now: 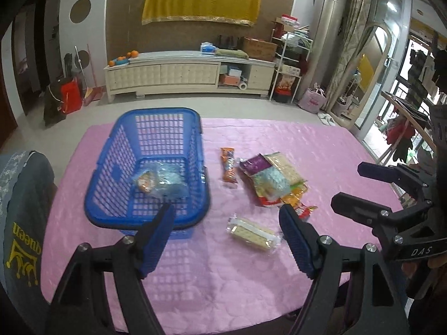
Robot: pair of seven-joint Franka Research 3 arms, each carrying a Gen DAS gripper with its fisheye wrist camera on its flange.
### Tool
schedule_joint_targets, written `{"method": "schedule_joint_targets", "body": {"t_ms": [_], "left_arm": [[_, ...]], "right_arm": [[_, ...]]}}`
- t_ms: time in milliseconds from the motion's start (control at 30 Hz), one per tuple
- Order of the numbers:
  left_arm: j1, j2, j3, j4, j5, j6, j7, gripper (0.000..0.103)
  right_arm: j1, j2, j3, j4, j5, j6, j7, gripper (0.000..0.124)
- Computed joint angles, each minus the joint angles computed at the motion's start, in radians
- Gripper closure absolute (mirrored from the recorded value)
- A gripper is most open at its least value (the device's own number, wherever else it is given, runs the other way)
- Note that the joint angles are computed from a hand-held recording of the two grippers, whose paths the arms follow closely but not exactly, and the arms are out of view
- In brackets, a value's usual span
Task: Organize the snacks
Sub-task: 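Grasp the white cracker pack with the left gripper while the right gripper reaches the pile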
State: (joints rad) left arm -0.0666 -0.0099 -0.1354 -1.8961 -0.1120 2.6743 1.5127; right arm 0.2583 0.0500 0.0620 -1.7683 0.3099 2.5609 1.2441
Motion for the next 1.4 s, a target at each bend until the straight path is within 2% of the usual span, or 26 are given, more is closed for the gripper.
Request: {"method": "schedule_joint_targets", "body": {"t_ms": [267, 367, 467, 667, 800, 1033, 1300, 1400], "left_arm": [[-0.017, 0.035, -0.019, -0.005, -0.043, 0.003, -0.015, 0.028], [-0.023, 0.065, -0.025, 0.011, 0.002, -0.006, -0.080, 0.028], [-0.022, 0.106, -0.034, 0.033, -0.014, -0.033, -0.122, 0.028], [-0.034, 0.189, -0.038, 0.093, 0.079, -0.087, -0.268, 0.028], [-0.046, 0.246, -0.040, 0.146, 0.133, -0.129, -0.353, 0.028], [-0.073, 0.375, -0.035, 0.305, 0.221, -0.242, -0.458, 0.028], [-0.096, 0.502, -0.023, 0.468, 0.260, -0.368, -0.555, 0.028], [-0.092, 0.534, -0.028, 0.497, 0.244, -0.403, -0.588, 0.028]], "right_arm": [[-0.024, -0.034, -0.018, -0.076, -0.010, 0.004, 0.001, 0.028], [-0.033, -0.038, -0.023, -0.100, -0.014, 0.026, 0.000, 0.028], [-0.042, -0.014, -0.029, -0.094, -0.044, 0.034, 0.010, 0.028], [-0.070, 0.076, -0.034, -0.037, -0.004, 0.007, -0.043, 0.028], [-0.068, 0.130, -0.041, -0.004, -0.053, 0.003, -0.047, 0.028], [-0.090, 0.239, -0.034, 0.121, -0.034, -0.049, -0.101, 0.028], [-0.087, 0.352, -0.043, 0.261, -0.065, -0.090, -0.100, 0.028], [-0.102, 0.382, -0.027, 0.294, -0.040, -0.108, -0.131, 0.028]]}}
